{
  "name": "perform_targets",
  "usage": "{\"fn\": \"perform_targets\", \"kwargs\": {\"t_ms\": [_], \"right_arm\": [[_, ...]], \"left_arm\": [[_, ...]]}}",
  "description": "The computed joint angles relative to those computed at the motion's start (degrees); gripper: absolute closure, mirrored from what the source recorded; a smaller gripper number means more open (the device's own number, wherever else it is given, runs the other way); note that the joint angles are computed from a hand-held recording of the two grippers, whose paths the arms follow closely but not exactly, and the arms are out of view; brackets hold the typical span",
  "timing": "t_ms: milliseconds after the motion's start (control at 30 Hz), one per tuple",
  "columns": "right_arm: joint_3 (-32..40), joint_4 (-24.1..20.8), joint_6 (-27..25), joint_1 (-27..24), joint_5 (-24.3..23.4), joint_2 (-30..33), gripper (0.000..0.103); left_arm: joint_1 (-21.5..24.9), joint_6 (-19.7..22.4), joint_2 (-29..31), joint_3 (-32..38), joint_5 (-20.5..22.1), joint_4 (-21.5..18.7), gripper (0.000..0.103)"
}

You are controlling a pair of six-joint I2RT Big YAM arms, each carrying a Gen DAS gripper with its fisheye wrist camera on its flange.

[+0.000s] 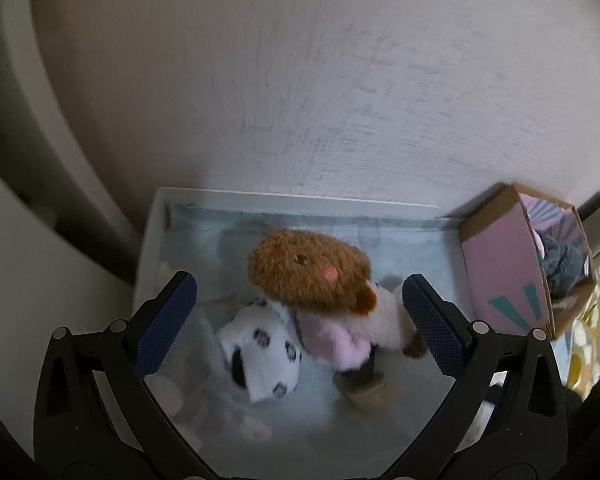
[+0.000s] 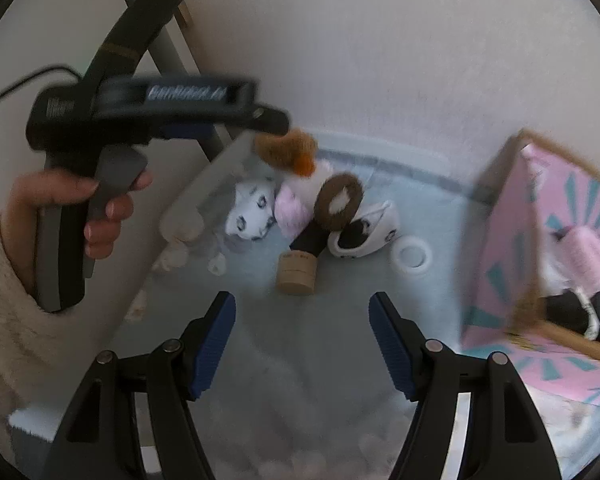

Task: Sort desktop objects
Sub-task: 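Grasp the brown teddy plush with the left gripper while the right grasps the wooden cork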

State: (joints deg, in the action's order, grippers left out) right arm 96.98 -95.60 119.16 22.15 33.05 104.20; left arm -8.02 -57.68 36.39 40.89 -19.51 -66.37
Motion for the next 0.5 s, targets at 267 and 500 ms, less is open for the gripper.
{"fn": "perform_targets", "kwargs": {"t_ms": [267,500], "right_arm": [[-2.1,1.5,-2.6,-3.4,0.1,1.8,0.038],[-3.8,2.8,-3.2,-5.0,-0.8,2.2,0.038]], "left_arm": [[7.0,2.9,-3.1,-5.0,6.4,9.9,0.006],[9.0,5.1,-3.2,-6.5,9.9,12.3,0.044]]}}
